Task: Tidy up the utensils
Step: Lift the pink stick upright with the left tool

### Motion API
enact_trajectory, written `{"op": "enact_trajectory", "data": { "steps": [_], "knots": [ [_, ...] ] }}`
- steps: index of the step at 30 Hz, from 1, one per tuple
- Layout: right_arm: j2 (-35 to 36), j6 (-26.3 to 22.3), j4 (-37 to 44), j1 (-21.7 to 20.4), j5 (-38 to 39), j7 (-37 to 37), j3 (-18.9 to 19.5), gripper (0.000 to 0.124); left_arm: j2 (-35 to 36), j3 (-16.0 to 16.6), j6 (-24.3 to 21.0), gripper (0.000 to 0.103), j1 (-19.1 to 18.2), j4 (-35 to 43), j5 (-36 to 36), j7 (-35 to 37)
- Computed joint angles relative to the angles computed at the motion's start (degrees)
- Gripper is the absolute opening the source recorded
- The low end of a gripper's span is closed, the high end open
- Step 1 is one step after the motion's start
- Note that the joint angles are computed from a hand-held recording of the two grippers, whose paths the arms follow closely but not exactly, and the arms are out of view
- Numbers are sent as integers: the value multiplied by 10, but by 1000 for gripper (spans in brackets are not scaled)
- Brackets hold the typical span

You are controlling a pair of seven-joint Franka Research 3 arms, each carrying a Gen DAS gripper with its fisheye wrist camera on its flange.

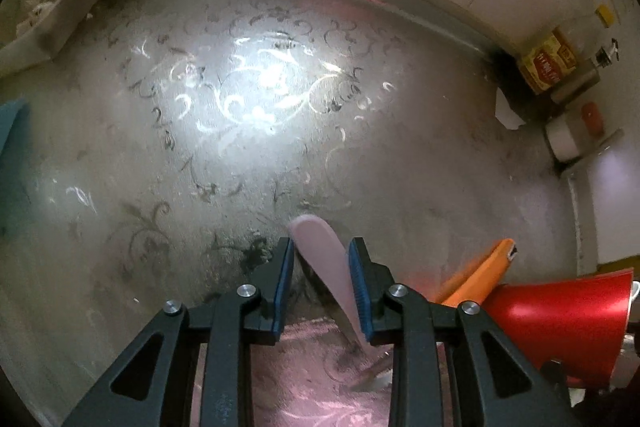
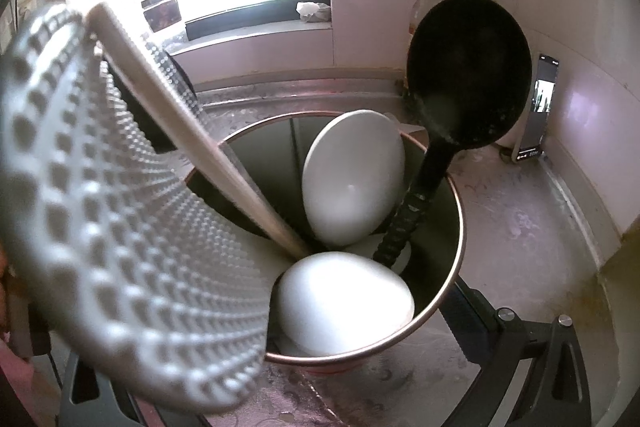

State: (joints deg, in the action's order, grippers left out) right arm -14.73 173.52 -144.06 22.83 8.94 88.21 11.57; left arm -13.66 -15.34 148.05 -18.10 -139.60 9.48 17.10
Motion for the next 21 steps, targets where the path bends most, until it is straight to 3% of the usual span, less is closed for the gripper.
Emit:
{"op": "enact_trajectory", "data": {
  "steps": [3, 21],
  "knots": [
    [4, 0, 2, 4, 2, -6, -3, 103, -5, 0, 0, 29, -4, -4, -8, 2],
    [-11, -9, -2, 5, 7, -10, -8, 103, 80, -20, -148, 29, -22, 124, 73, 57]
  ]
}}
